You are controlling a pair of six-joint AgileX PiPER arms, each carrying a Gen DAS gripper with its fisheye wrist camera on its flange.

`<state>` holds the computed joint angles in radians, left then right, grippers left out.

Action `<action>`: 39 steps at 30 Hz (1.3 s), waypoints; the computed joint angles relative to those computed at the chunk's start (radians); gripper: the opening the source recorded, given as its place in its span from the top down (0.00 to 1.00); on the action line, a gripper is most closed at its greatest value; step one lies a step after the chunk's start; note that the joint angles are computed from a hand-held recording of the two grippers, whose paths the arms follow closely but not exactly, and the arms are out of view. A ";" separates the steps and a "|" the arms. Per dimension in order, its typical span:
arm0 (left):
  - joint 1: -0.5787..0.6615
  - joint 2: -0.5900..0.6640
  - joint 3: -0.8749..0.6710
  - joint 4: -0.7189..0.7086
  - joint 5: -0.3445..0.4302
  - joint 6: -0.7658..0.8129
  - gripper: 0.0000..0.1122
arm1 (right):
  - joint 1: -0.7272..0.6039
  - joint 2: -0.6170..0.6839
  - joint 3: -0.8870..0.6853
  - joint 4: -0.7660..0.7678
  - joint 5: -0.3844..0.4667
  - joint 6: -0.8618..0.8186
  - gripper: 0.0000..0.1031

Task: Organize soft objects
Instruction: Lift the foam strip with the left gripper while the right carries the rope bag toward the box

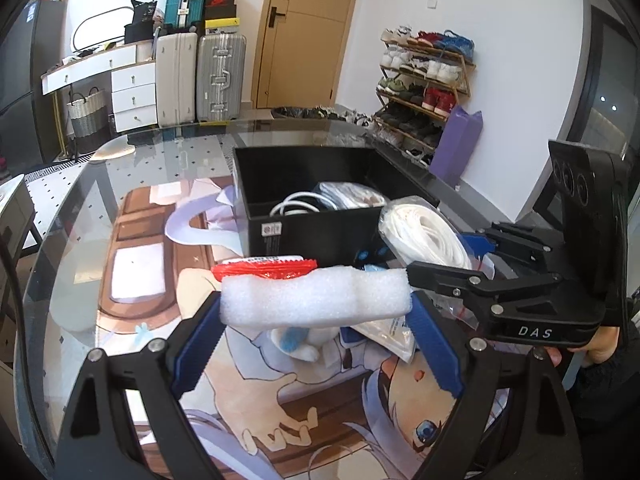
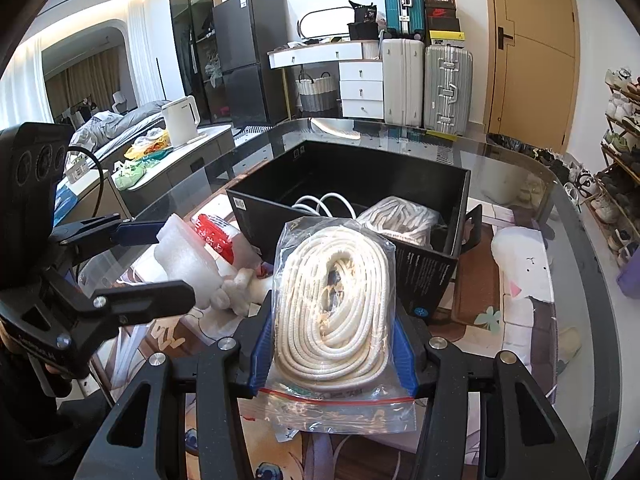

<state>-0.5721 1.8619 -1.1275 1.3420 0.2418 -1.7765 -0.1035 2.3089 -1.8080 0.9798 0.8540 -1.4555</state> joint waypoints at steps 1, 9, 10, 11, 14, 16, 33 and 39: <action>0.001 -0.003 0.003 0.025 0.004 -0.028 0.20 | -0.001 -0.006 0.008 0.008 -0.001 -0.008 0.51; 0.003 -0.038 0.017 0.099 0.037 -0.118 0.20 | -0.024 -0.045 0.043 0.055 0.005 -0.045 0.51; 0.002 -0.040 0.013 0.099 0.043 -0.118 0.20 | -0.026 -0.049 0.044 0.057 0.007 -0.046 0.51; 0.002 -0.042 0.008 0.088 0.048 -0.106 0.20 | -0.028 -0.054 0.049 0.062 0.008 -0.051 0.51; 0.007 -0.043 -0.013 0.065 0.059 -0.077 0.20 | -0.037 -0.065 0.049 0.072 0.018 -0.053 0.51; 0.010 -0.045 -0.026 0.051 0.063 -0.056 0.20 | -0.042 -0.072 0.051 0.081 0.023 -0.056 0.51; 0.056 0.039 -0.243 -0.308 0.106 0.423 0.20 | -0.052 -0.005 -0.190 0.025 0.102 0.122 0.51; 0.076 0.099 -0.340 -0.416 0.127 0.557 0.20 | -0.032 0.063 -0.337 -0.030 0.129 0.221 0.51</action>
<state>-0.4965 1.9612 -1.4676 0.9262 0.3686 -1.2194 -0.1358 2.3716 -2.1453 0.9499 0.9834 -1.2346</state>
